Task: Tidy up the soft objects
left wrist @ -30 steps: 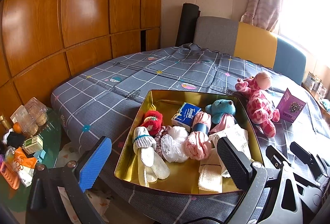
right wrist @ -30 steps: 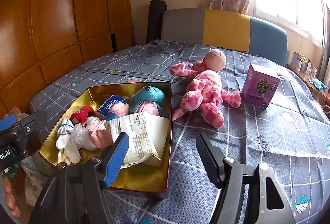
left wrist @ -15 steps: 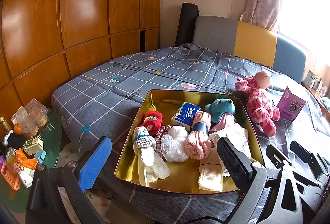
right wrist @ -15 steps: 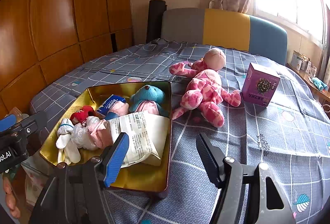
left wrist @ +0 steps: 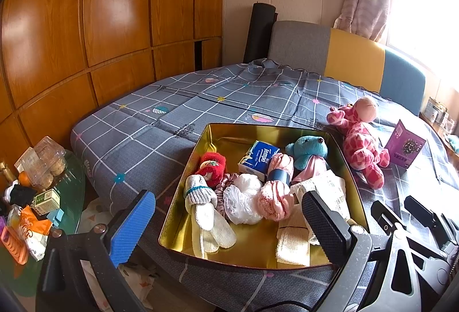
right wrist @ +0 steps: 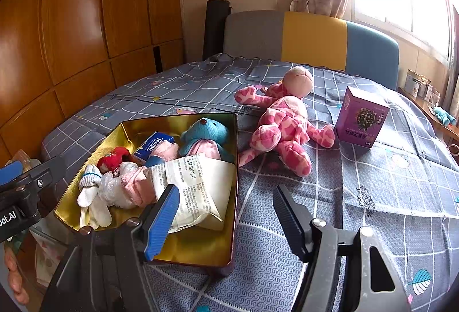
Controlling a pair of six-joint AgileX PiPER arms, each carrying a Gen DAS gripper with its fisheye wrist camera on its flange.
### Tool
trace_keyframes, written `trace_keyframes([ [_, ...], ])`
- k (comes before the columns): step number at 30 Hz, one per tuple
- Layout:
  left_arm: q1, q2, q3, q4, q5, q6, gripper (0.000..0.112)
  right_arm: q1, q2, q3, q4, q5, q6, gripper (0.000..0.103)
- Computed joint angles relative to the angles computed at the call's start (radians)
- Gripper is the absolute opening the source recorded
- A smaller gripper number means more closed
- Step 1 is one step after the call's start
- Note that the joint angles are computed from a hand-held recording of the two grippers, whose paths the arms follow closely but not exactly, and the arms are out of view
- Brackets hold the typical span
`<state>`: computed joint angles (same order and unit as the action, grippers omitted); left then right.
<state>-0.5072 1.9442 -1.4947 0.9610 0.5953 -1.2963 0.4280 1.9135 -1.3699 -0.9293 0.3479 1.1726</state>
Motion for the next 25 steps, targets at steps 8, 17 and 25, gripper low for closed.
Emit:
trace_keyframes([
  [8, 0.0, 0.001, -0.001, -0.004, -0.001, 0.008, 0.103, 0.0, 0.001, -0.002, -0.004, 0.002, 0.005, 0.069],
  [17, -0.003, 0.0, 0.003, 0.0, -0.003, 0.007, 0.103, 0.0, 0.002, -0.002, 0.004, 0.003, -0.001, 0.069],
  [25, -0.008, 0.004, 0.007, 0.027, -0.004, -0.01, 0.1, -0.005, 0.001, 0.002, 0.005, -0.001, 0.003, 0.069],
])
